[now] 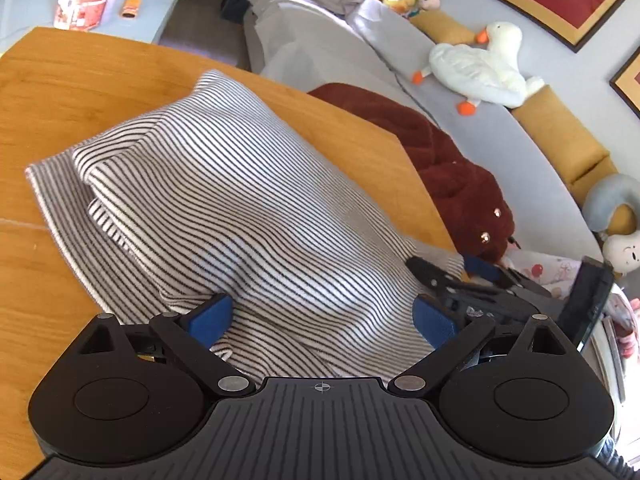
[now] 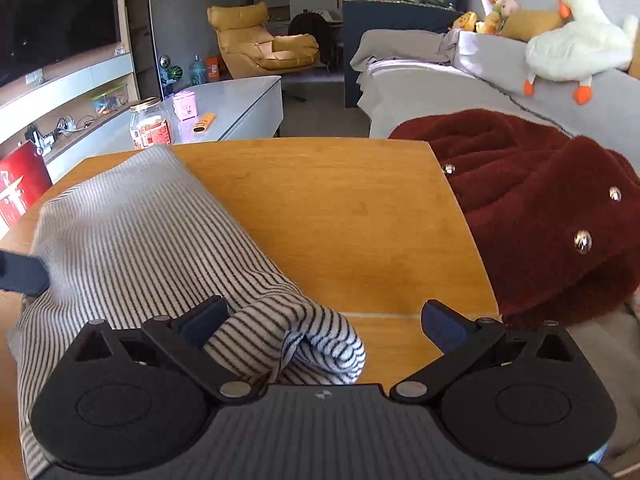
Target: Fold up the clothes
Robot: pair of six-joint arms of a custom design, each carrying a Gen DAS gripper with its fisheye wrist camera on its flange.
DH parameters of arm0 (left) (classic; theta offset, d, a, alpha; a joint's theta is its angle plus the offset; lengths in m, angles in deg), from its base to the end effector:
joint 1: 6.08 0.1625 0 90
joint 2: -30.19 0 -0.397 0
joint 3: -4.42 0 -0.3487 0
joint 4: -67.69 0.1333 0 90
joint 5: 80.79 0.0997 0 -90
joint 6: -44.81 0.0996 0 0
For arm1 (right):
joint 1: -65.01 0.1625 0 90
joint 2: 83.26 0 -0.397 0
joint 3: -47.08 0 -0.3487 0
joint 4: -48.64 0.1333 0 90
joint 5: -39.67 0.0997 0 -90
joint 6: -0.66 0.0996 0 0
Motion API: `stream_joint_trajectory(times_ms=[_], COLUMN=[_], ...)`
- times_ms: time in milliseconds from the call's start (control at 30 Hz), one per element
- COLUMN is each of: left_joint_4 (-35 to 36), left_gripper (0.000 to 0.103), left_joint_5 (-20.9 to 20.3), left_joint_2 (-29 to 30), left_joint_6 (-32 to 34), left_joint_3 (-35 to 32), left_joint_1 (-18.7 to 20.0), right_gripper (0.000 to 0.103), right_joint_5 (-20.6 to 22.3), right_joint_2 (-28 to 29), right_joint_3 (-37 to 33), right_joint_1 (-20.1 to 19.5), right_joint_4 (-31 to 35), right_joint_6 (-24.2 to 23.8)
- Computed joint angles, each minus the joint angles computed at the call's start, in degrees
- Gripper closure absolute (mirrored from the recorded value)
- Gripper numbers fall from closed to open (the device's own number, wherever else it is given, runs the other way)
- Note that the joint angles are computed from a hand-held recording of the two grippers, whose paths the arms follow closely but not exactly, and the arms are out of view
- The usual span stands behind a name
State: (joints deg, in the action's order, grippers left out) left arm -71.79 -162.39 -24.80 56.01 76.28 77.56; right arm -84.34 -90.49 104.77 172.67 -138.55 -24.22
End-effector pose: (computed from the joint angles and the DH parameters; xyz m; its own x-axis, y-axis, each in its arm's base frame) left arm 0.0696 -0.7106 0.3572 -0.9549 0.1934 -0.2254 0.2842 0.8151 -0.5048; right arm 0.2997 -0.6857 -0.0404 -0.7412 -0.1509 0.6541 -0.5729 0.6500 -0.4993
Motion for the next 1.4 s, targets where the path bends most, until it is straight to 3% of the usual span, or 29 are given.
stream_joint_trajectory(times_ms=[133,300,400,500,600,700,800,867,967,1067,1133,1233,1400], left_joint_4=[1.2,4.6,4.2,2.1,-1.9,-4.6,-5.7,-7.1,-8.6,-10.3,-11.0,-9.5,-10.4], left_gripper=[0.003,0.003,0.003,0.003,0.003,0.003,0.002,0.002,0.002,0.001,0.001,0.001,0.001], left_joint_5=[2.1,2.2,2.8,5.9,10.5,10.0,10.3,13.1,15.7,16.4,16.1,14.4,15.4], left_joint_2=[3.6,6.7,6.6,5.3,2.5,-1.6,-5.4,-7.3,-9.1,-10.0,-10.4,-10.8,-11.7], left_joint_6=[1.4,1.2,1.0,2.4,5.8,9.9,14.1,17.5,20.4,20.2,19.4,16.4,14.8], left_joint_3=[-6.0,-12.4,-12.4,-9.6,-4.3,1.7,7.1,10.7,14.5,16.0,16.3,14.9,14.4], left_joint_1=[0.1,0.6,0.7,-0.1,-1.5,-1.8,-2.0,-2.5,-2.6,-2.0,-1.4,-0.2,0.2], right_gripper=[0.0,0.0,0.0,0.0,0.0,0.0,0.0,0.0,0.0,0.005,0.015,0.018,0.019], right_joint_5=[2.8,6.2,8.4,10.9,12.0,12.6,8.6,8.8,8.3,12.0,16.5,20.9,18.3], right_joint_2=[-3.2,-4.2,-5.5,-6.5,-6.3,-6.1,-3.7,-2.7,-3.3,-4.9,-7.0,-8.2,-5.2], right_joint_3=[6.9,10.1,9.3,9.4,10.2,11.9,11.4,12.2,11.6,13.6,15.7,17.0,16.5], right_joint_1=[0.6,1.7,1.3,1.2,2.1,2.9,3.7,3.8,4.7,5.7,6.1,6.6,8.0], right_joint_4=[0.8,2.3,7.3,5.9,0.9,-0.8,0.0,-4.1,-3.1,-5.8,-2.9,3.0,6.3], right_joint_6=[5.0,4.2,5.3,6.3,1.4,-4.7,-10.2,-11.8,-15.9,-20.2,-20.4,-20.4,-29.7])
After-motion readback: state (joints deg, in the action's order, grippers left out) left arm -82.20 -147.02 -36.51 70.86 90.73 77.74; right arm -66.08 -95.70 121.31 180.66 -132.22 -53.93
